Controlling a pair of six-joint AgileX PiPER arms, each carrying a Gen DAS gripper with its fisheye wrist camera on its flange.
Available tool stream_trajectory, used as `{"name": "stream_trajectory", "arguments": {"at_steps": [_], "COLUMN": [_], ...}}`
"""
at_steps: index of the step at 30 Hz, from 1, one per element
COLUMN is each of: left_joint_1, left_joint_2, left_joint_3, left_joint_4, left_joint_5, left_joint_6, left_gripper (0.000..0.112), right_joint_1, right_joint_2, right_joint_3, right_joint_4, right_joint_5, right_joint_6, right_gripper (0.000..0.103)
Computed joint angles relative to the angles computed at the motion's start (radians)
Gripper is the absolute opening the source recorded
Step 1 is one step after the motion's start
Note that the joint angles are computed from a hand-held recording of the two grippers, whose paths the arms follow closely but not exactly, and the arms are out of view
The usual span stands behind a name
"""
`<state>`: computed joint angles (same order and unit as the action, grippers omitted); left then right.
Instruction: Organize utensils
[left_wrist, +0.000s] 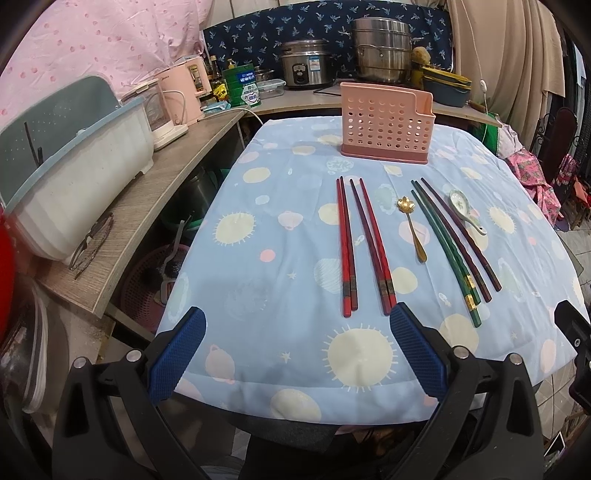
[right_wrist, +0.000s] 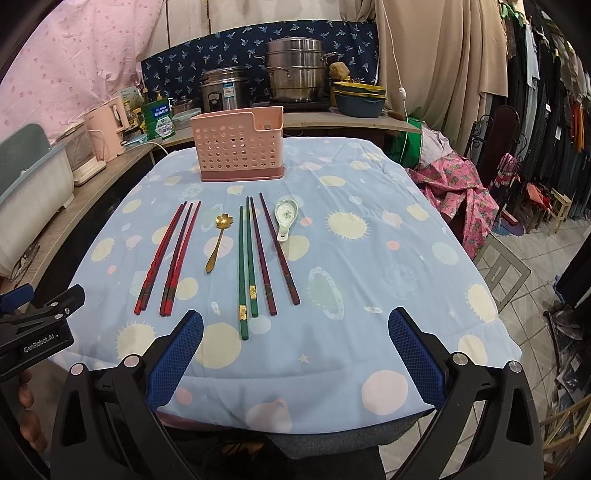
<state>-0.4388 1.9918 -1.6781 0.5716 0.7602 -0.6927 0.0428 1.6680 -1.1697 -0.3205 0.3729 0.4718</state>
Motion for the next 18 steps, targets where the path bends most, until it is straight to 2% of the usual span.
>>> {"name": "stream_trajectory", "arguments": {"at_steps": [18], "left_joint_1": [-0.001], "left_joint_2": [-0.008], "left_joint_3": [0.028], "left_joint_4": [0.001], "left_joint_5": [-0.011], "left_joint_6": [-0.019], "left_gripper": [0.095], "right_joint_1": [-0.008], "right_joint_2": [0.005], "right_joint_3": [-0.004], "right_joint_4": [0.018], "right_joint_5": [0.003], "right_joint_6": [-0.022], "right_gripper": [0.096]}}
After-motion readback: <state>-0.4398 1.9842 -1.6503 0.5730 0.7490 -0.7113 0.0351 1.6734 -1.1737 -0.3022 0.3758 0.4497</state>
